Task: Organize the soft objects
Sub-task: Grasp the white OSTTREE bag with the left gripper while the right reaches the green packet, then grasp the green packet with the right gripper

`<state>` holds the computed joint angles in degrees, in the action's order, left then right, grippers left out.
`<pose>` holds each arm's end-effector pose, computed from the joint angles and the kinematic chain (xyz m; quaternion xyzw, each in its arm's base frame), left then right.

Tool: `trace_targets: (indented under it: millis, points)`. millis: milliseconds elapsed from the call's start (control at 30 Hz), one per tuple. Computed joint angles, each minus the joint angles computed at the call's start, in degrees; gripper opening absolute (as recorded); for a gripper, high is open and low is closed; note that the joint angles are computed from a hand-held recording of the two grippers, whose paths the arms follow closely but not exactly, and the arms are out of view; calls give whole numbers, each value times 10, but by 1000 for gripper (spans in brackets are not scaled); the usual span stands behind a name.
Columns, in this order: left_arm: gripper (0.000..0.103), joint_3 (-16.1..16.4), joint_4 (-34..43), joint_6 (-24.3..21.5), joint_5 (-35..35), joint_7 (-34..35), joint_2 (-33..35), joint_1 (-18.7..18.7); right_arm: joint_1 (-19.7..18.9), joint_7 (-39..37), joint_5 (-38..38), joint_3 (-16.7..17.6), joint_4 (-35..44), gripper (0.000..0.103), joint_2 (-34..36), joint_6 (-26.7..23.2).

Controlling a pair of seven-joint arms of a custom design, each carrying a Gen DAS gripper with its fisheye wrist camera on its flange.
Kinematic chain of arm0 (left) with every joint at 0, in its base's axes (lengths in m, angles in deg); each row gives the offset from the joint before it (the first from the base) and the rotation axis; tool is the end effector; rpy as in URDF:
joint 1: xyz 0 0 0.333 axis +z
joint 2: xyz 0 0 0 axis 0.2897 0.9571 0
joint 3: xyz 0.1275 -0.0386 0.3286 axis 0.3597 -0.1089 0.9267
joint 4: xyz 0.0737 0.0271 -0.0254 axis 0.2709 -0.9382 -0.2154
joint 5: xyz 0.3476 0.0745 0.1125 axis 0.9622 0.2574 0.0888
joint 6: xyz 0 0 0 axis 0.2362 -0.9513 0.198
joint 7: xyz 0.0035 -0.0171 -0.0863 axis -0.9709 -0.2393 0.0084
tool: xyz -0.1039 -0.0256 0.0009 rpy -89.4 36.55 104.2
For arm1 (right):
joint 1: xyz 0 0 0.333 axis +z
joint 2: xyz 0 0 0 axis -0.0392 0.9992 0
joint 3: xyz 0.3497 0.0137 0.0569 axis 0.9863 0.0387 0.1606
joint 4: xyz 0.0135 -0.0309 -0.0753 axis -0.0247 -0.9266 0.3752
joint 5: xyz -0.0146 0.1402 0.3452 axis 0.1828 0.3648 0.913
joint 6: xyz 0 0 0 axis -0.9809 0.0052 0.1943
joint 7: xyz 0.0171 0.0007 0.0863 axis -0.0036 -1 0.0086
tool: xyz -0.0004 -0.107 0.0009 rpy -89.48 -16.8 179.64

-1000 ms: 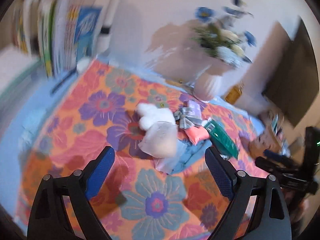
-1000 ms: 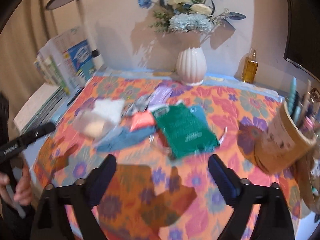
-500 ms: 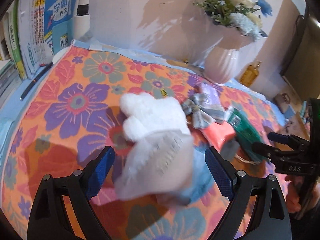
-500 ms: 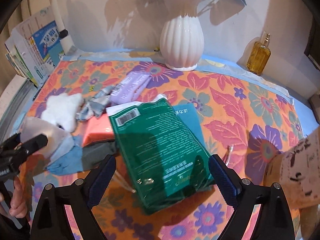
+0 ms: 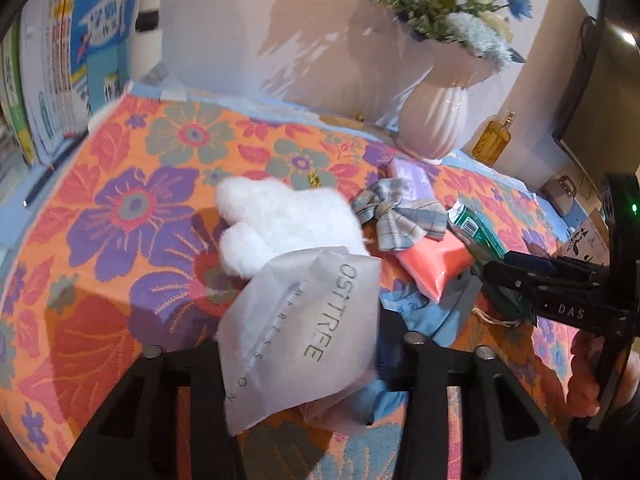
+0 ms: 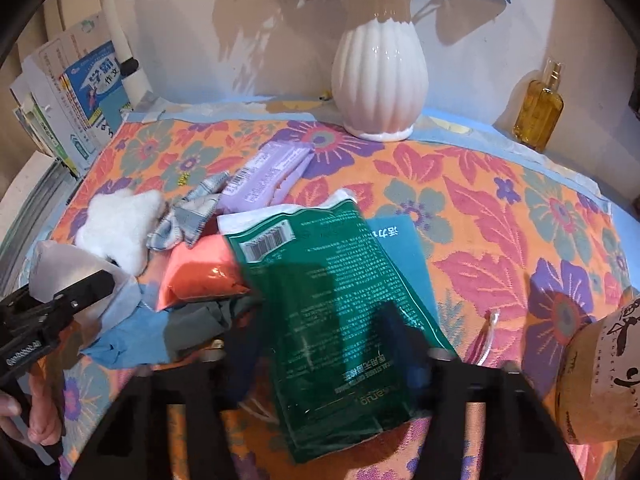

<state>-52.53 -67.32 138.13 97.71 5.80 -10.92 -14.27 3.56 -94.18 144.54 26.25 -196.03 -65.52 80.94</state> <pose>0.3455 -0.3631 0.3030 -0.8454 0.3738 -0.2609 0.2783 0.5549 0.0739 0.3223 -0.9186 0.2613 -0.0635 0.2895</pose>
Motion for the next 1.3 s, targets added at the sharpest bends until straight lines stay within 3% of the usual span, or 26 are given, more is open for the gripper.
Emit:
trace_targets:
  millis: [133, 233, 333, 500, 600, 700, 767, 833, 867, 900, 967, 1000, 1100, 1233, 1300]
  points:
    - [38, -9, 3, -63, 20, -14, -4, -24, -4, 12, -3, -3, 1, 20, -4, -20]
    - [38, -12, -15, -67, 71, -63, -17, -29, -14, 20, 9, -7, 3, 14, -10, -53]
    - [38, -12, -26, -47, 84, -88, -23, -19, -28, 24, 24, -16, -1, 13, -26, -88]
    - [38, -17, -25, -58, 94, -95, -21, -19, -56, 14, 34, -47, -24, 11, -82, -158]
    - [38, -19, -24, -59, 96, -97, -20, -20, -61, 27, 3, -63, -43, 11, -108, -150]
    - [38, -18, -27, -52, 101, -101, -22, -18, -74, 69, -63, -79, -34, 13, -98, -209]
    - [38, -18, -27, -50, 102, -104, -22, -17, -71, 50, -64, -75, -54, 24, -99, -177]
    - [38, -18, -29, -47, 104, -109, -23, -17, -65, 13, -38, -68, -77, 73, -104, -126]
    - [38, -18, -30, -46, 105, -112, -24, -16, -60, -13, -13, -63, -89, 79, -107, -88]
    - [38, -18, -30, -46, 106, -113, -24, -16, -58, -42, 8, -61, -95, 81, -109, -70]
    - [38, -18, -31, -43, 107, -115, -24, -15, -59, -78, 8, -63, -92, 84, -106, -80]
    - [38, -18, -31, -42, 108, -116, -24, -14, -60, -79, -8, -65, -84, 93, -100, -88]
    - [38, -18, -31, -43, 108, -117, -24, -14, -53, -101, -25, -58, -69, 94, -80, -67]
    - [38, -18, -31, -42, 111, -122, -23, -14, -39, -69, -78, -49, -38, 94, -39, -53]
    - [38, -17, -33, -38, 114, -127, -24, -13, -35, -47, -112, -46, -22, 94, -20, -70]
